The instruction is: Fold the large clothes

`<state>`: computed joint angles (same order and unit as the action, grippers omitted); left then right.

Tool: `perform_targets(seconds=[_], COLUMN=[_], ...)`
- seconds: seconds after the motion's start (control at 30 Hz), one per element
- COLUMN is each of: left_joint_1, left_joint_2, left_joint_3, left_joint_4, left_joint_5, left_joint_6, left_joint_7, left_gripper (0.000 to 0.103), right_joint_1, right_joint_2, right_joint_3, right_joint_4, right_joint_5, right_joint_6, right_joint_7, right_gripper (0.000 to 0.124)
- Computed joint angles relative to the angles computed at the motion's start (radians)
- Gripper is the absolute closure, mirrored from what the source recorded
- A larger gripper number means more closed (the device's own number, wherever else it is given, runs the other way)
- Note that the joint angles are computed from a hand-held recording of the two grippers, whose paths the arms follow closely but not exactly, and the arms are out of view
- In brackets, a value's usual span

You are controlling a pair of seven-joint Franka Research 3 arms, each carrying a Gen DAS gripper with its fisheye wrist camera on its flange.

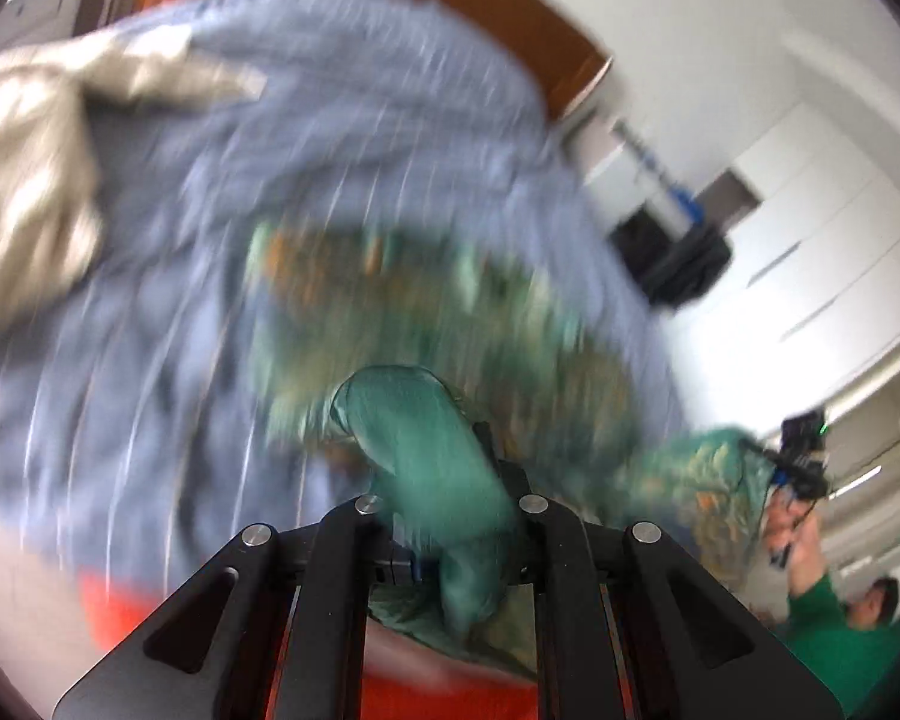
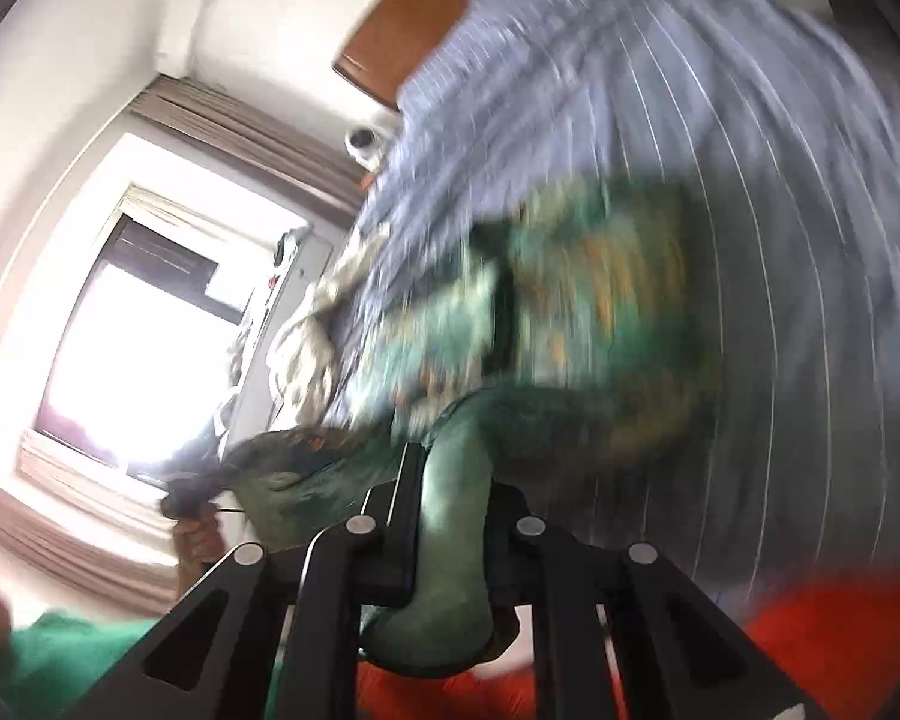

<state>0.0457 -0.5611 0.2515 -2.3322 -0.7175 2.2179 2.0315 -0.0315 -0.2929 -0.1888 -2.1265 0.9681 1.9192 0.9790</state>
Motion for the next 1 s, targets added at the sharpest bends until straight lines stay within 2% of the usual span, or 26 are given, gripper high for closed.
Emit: perform_targets(seconds=[0.03, 0.07, 0.1, 0.13, 0.17, 0.2, 0.23, 0.27, 0.33, 0.4, 0.43, 0.47, 0.5, 0.53, 0.63, 0.67, 0.77, 0.83, 0.93, 0.97, 1.0], left_joint_1=[0.01, -0.011, -0.052, -0.057, -0.03, -0.037, -0.011, 0.003, 0.034, 0.088, 0.119, 0.154, 0.173, 0.187, 0.204, 0.209, 0.207, 0.194, 0.16, 0.147, 0.134], left_joint_2=[0.084, 0.172, 0.259, 0.318, 0.404, 0.483, 0.527, 0.589, 0.696, 0.736, 0.746, 0.763, 0.762, 0.751, 0.693, 0.672, 0.646, 0.663, 0.698, 0.704, 0.703], left_joint_3=[-0.024, -0.026, -0.019, -0.02, -0.057, -0.063, -0.086, -0.098, -0.113, -0.125, -0.134, -0.142, -0.152, -0.16, -0.195, -0.21, -0.25, -0.27, -0.293, -0.3, -0.303], left_joint_4=[0.058, 0.119, 0.175, 0.214, 0.273, 0.325, 0.351, 0.399, 0.496, 0.538, 0.552, 0.581, 0.594, 0.597, 0.565, 0.537, 0.47, 0.452, 0.434, 0.425, 0.417], left_joint_5=[-0.055, -0.074, -0.071, -0.074, -0.098, -0.096, -0.081, -0.052, -0.032, -0.12, -0.171, -0.215, -0.218, -0.199, -0.099, -0.065, 0.059, 0.14, 0.272, 0.318, 0.377], left_joint_6=[0.041, 0.088, 0.156, 0.168, 0.173, 0.189, 0.177, 0.164, 0.097, 0.023, -0.02, -0.08, -0.106, -0.115, -0.08, -0.06, 0.015, 0.064, 0.182, 0.225, 0.256], left_joint_7=[0.025, 0.029, 0.017, 0.021, 0.034, 0.016, -0.007, -0.059, -0.184, -0.268, -0.274, -0.271, -0.268, -0.25, -0.178, -0.136, -0.078, -0.093, -0.211, -0.254, -0.3], left_gripper=[0.091, 0.087, 0.084, 0.08, 0.069, 0.063, 0.054, 0.051, 0.051, 0.041, 0.028, 0.019, 0.019, 0.017, 0.007, 0.005, 0.005, 0.005, 0.007, 0.032, 0.057], right_joint_1=[0.01, -0.002, 0.021, 0.012, 0.006, 0.004, 0.009, -0.015, -0.027, -0.04, -0.056, -0.076, -0.098, -0.116, -0.145, -0.146, -0.117, -0.047, 0.042, 0.065, 0.078], right_joint_2=[0.061, 0.139, 0.226, 0.286, 0.374, 0.44, 0.486, 0.567, 0.658, 0.715, 0.716, 0.714, 0.718, 0.72, 0.698, 0.678, 0.629, 0.626, 0.654, 0.666, 0.659], right_joint_3=[0.005, 0.024, 0.025, 0.04, 0.061, 0.071, 0.066, 0.097, 0.109, 0.131, 0.153, 0.175, 0.197, 0.214, 0.238, 0.239, 0.221, 0.188, 0.16, 0.16, 0.16], right_joint_4=[0.059, 0.134, 0.215, 0.276, 0.35, 0.405, 0.44, 0.494, 0.558, 0.569, 0.548, 0.537, 0.542, 0.55, 0.558, 0.541, 0.506, 0.52, 0.535, 0.535, 0.515], right_joint_5=[0.018, 0.036, 0.043, 0.042, 0.048, 0.052, 0.061, 0.067, 0.015, 0.019, 0.065, 0.103, 0.132, 0.151, 0.173, 0.181, 0.136, -0.107, -0.406, -0.46, -0.487], right_joint_6=[0.027, 0.032, 0.094, 0.099, 0.154, 0.183, 0.193, 0.22, 0.221, 0.252, 0.281, 0.292, 0.284, 0.272, 0.252, 0.265, 0.352, 0.385, 0.415, 0.444, 0.483], right_joint_7=[-0.018, -0.033, -0.029, -0.018, 0.007, 0.031, 0.045, 0.084, 0.185, 0.255, 0.246, 0.229, 0.21, 0.191, 0.129, 0.108, 0.065, 0.098, 0.162, 0.19, 0.218], right_gripper=[0.11, 0.11, 0.11, 0.11, 0.11, 0.108, 0.107, 0.104, 0.101, 0.096, 0.093, 0.085, 0.072, 0.068, 0.038, 0.029, 0.028, 0.028, 0.028, 0.052, 0.097])
